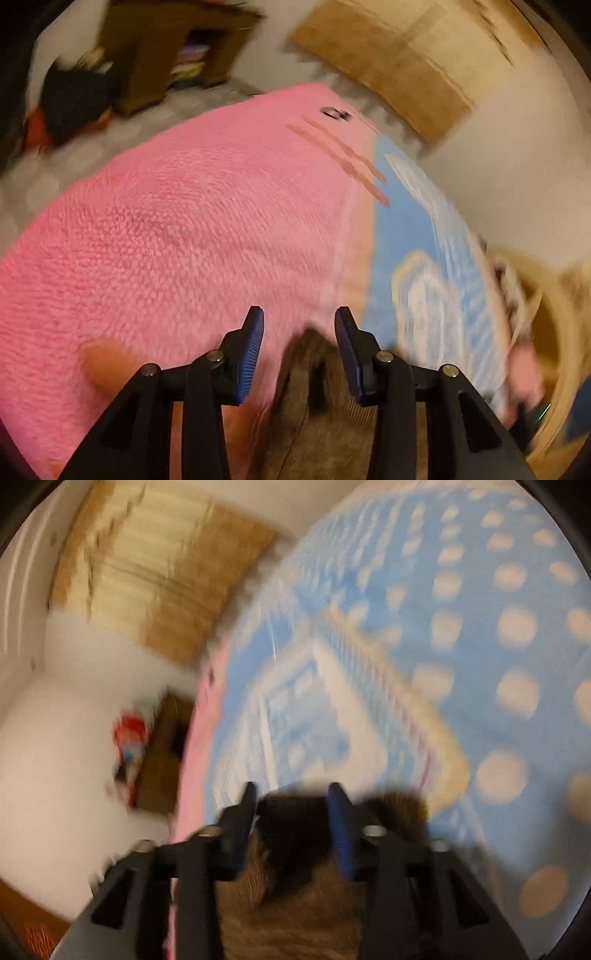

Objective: Fold small clothes
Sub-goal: 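Grasp the hem with both tools and lift it toward the collar, then open both tools, release the folded hem and withdraw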

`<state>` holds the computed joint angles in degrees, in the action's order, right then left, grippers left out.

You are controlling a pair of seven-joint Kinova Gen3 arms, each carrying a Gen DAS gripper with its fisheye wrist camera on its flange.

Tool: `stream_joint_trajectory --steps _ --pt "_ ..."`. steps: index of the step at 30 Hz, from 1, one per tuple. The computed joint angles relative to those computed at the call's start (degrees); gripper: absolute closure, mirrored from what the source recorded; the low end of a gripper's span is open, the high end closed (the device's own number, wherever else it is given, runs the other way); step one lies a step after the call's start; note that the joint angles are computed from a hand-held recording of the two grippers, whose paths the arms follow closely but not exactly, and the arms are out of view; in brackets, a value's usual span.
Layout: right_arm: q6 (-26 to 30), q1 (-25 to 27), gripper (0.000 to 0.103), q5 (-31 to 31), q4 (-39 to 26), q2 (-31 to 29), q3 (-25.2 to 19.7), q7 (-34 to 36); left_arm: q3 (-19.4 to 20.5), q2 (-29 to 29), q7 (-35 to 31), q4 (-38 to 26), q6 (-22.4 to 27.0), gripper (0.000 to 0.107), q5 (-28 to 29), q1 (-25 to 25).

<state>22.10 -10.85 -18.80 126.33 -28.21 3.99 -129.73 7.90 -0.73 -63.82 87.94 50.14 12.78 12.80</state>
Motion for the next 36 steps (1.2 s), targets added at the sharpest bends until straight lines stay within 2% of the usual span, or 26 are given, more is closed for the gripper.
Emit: stream_joint_trajectory --steps 2,4,6,7,10,13,15,17,20,22,23,25,27,29,30,32,34,36 --pt "4.7 5.0 0.036 4.7 -3.1 -1.7 -4.3 -1.7 -0.1 -2.0 -3.3 1.7 0.8 0.066 -2.3 3.7" --pt "9.3 6.4 0.041 9.2 -6.5 -1.7 -9.6 0.3 -2.5 -2.4 -7.7 3.0 1.1 0.066 -2.6 8.9" --pt "14.0 4.2 0.074 13.1 -9.2 -0.1 -14.8 3.6 -5.2 -2.2 -11.1 4.0 2.9 0.066 -1.5 14.2" --pt "16.3 2.7 0.077 14.1 -10.3 0.8 -16.4 4.0 -6.1 -1.4 -11.6 4.0 3.9 0.066 -2.0 16.8" --pt "20.1 -3.2 0.078 12.3 -11.7 4.5 -18.5 6.8 -7.3 2.5 -8.6 0.9 7.2 0.066 -8.1 22.7" --pt "19.9 -3.4 0.078 14.1 -11.6 7.8 -21.2 3.9 -9.4 6.1 -4.3 -2.7 9.4 0.066 -15.1 27.9" --pt "20.5 -4.2 0.077 14.2 -12.6 10.5 -20.1 3.5 -8.1 8.3 -1.5 -4.7 9.6 0.066 -19.2 27.6" --pt "21.3 -5.0 0.078 14.1 -14.0 12.5 -17.9 3.7 -7.1 9.9 -0.9 -7.0 9.8 0.066 -20.4 26.1" --pt "22.6 -3.4 0.078 19.2 -17.5 14.8 -18.0 1.2 -9.6 12.1 -2.2 -10.7 7.2 0.066 -18.3 25.2" --pt "20.8 -2.1 0.078 23.4 -18.6 15.5 -18.2 -1.5 -10.9 13.4 -2.1 -12.5 4.2 0.066 -15.2 23.6" --pt "19.3 -1.5 0.077 24.9 -18.5 15.2 -18.0 -3.0 -10.8 13.9 -1.2 -13.5 3.9 0.066 -14.7 22.6" --pt "16.2 -0.2 0.069 25.6 -17.0 13.6 -17.3 -6.5 -7.3 14.1 1.1 -14.7 4.3 0.066 -15.1 18.4" --pt "15.0 -0.6 0.063 24.1 -15.4 11.9 -16.4 -6.9 -2.9 12.2 0.4 -12.4 3.1 0.066 -14.1 13.2" --pt "16.7 0.3 0.063 24.6 -14.7 10.6 -18.9 -6.1 0.4 8.5 -3.1 -7.1 0.4 0.066 -10.5 8.2" --pt "18.0 0.2 0.063 25.3 -13.5 8.7 -20.4 -6.3 0.7 6.6 -4.8 -4.5 -0.5 0.066 -8.3 7.0" --pt "19.5 -0.2 0.063 25.8 -10.9 4.4 -22.0 -9.5 -1.8 2.2 -7.3 0.8 -1.2 0.066 -3.9 7.6" --pt "20.7 0.8 0.062 27.2 -9.0 -0.3 -23.9 -13.3 -7.1 -2.5 -8.4 6.2 -1.2 0.066 -1.6 11.8" --pt "25.0 -1.1 0.053 28.9 -7.6 -5.6 -24.5 -17.9 -11.0 -7.1 -7.8 11.5 -2.0 0.066 -1.3 16.0"
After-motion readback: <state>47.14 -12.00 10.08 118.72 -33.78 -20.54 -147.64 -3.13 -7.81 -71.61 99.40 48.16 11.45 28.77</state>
